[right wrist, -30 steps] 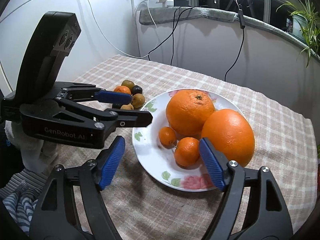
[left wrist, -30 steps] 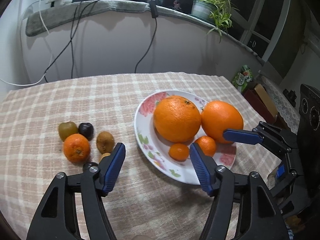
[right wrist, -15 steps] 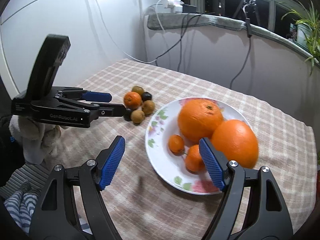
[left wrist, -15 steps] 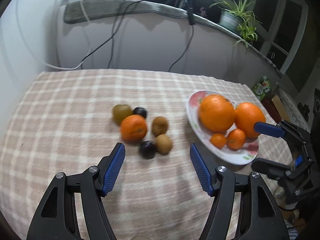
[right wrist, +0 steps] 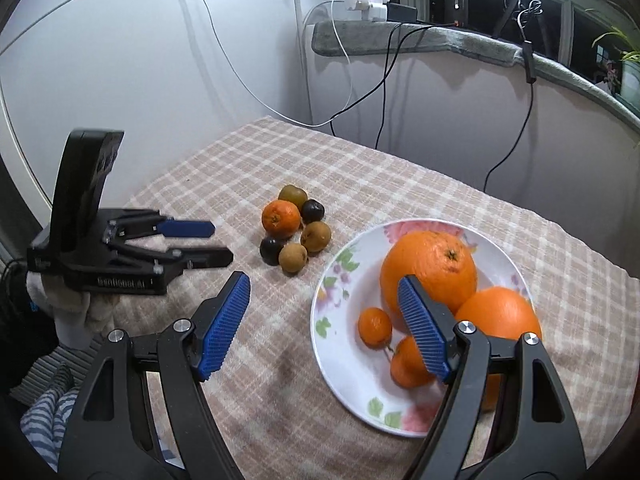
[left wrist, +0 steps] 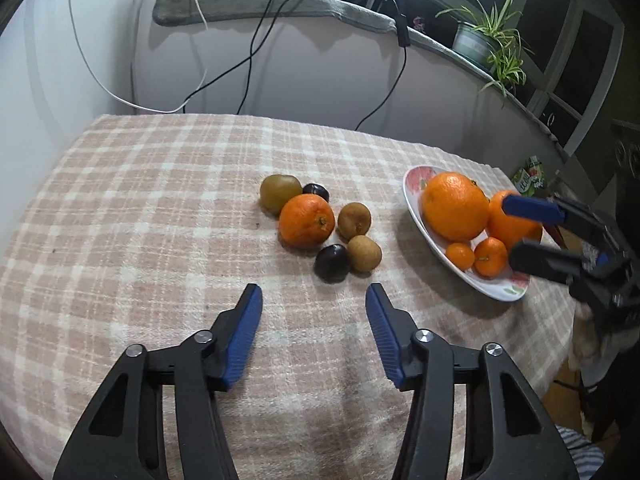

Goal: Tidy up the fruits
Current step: 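Close the left gripper on the medium orange while the right gripper reaches the dark plum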

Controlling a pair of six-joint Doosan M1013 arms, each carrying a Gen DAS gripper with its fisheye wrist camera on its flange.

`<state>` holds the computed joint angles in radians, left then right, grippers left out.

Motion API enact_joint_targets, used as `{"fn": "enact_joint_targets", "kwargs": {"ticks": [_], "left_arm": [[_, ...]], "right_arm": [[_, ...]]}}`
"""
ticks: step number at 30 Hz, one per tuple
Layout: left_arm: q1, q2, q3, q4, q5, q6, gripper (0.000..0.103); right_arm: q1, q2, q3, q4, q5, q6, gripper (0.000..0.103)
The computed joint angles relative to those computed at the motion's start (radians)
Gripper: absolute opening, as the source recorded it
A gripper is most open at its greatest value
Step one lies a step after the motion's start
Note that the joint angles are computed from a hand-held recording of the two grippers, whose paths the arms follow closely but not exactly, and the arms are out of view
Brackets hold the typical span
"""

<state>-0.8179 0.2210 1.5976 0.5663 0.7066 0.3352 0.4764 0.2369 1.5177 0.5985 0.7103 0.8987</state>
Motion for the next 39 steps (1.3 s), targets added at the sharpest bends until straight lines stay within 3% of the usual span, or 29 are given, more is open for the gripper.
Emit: {"fn": "enact_joint_targets", "kwargs": {"ticks": [9,11,15,17,25,33,39], "left_arm": [[0.018,0.007,-0.007,0.000,-0.027,-0.012,0.046],[0.024,0.010,-0.010,-0.002,-0.033,-0.015,0.046],[0.038,0.023,-0.023,-0.021,-0.047,-0.002,0.045],[0.046,0.029,-0.029,-0.031,-0.053,0.005,0.045],[0.071,0.054,-0.057,-0.085,-0.057,0.066,0.045],[0.082,0.070,-0.073,-0.126,-0.045,0.119,0.044],[0.088,0.076,-0.079,-0.155,-0.043,0.139,0.038]], "right_arm": [[-0.008,0.074,-0.112,0.033,0.109,0.030,0.078],[-0.011,0.099,-0.144,0.042,0.150,0.052,0.071],[-0.011,0.154,-0.215,0.051,0.234,0.106,0.068],[-0.008,0.181,-0.252,0.042,0.268,0.141,0.060],[0.004,0.278,-0.389,0.002,0.395,0.224,0.045],[0.006,0.343,-0.469,0.000,0.476,0.275,0.040],[0.014,0.366,-0.497,-0.008,0.507,0.285,0.039]]}}
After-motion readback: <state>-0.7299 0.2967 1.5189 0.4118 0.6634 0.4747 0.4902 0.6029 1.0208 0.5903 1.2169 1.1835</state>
